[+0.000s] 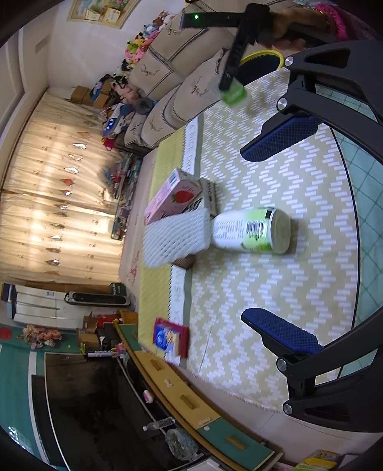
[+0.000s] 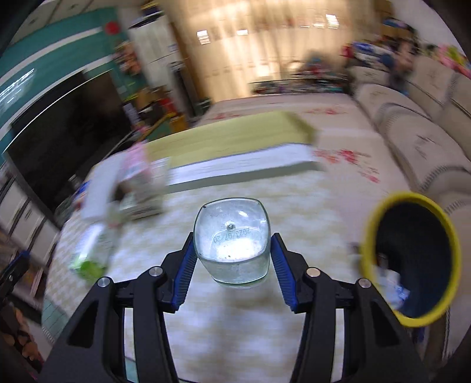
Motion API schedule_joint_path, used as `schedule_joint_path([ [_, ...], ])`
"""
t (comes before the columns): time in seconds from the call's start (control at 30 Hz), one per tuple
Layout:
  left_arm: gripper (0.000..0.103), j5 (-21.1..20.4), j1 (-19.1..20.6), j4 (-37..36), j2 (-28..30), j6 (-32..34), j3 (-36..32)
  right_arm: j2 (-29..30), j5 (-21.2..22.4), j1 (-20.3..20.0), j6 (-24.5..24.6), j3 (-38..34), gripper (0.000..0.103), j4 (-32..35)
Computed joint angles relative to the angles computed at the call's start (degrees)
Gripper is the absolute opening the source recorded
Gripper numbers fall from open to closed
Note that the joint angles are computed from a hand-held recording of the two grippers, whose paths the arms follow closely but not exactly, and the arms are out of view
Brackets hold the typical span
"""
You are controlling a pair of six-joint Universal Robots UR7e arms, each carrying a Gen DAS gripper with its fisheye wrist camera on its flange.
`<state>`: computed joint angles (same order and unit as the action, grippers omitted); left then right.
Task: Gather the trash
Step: 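Carry the glass cup over the yellow bin and open the right gripper, then grasp the white-green drink bottle with the left gripper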
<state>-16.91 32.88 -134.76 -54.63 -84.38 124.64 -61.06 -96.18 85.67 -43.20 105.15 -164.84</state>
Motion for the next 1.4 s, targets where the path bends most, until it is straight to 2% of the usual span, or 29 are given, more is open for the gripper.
schedule_joint_path([
  [0.1,0.098,-0.6,1.2,-3.9,2.1,3.9,-1.1,0.3,-1.4,-2.9,2.5,-3.4,0.048,-1.3],
  [0.3,0.098,-0.9,3.1,-0.4,3.9,3.0,-4.0,4.0,-6.5,-7.1,6.2,-10.9,0.048,-2.8],
  [0.5,0.098,-2.0,4.9,1.5,5.2,3.2,-6.6,9.4,-12.7,-9.3,6.8,-17.9,0.048,-2.5],
  [0.77,0.098,-3.8,7.2,-3.3,8.2,9.8,-9.6,13.1,-17.3,-11.1,6.9,-22.2,0.049,-0.9],
  [0.93,0.098,-5.2,8.5,-6.8,9.3,13.0,-10.3,13.1,-17.6,-11.0,6.1,-21.7,0.051,-2.3],
  [1.4,0.098,-6.0,12.7,-5.0,8.4,14.8,-11.9,8.9,-13.9,-9.6,4.1,-16.2,0.054,-3.7],
])
